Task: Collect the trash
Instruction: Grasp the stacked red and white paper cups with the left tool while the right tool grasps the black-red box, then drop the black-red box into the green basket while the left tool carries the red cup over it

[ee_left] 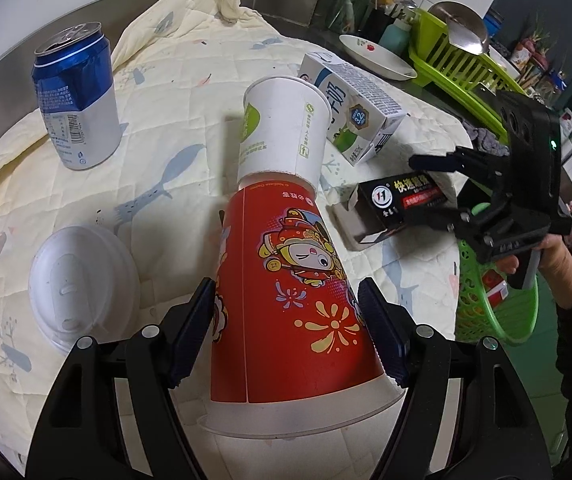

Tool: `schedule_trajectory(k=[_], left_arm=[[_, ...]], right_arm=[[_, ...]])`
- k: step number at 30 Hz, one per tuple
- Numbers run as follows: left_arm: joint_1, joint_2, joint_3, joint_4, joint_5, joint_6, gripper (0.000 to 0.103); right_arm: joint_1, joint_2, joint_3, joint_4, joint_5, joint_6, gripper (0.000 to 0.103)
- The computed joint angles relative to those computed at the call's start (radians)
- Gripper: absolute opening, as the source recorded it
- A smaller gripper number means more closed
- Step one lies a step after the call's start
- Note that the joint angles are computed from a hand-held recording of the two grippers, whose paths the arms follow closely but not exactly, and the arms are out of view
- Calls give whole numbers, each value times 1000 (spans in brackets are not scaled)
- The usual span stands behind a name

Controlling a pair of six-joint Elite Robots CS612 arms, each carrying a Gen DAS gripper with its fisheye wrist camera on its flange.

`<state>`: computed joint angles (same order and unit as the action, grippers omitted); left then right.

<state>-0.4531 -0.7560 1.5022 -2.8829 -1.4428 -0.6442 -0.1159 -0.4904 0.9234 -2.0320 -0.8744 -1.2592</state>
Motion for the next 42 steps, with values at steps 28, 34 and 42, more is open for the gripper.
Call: schedule_trajectory(k=[28, 34, 42], left_arm=[[9, -4, -4, 21, -42, 7, 73], [10, 6, -34, 73, -47, 34, 76], [13, 19, -75, 149, -43, 53, 72]], right_arm=[[33, -57, 127, -108, -82, -108, 57], [25, -90, 203, -215, -84, -34, 44], [-3, -131, 309, -360, -58, 114, 43]])
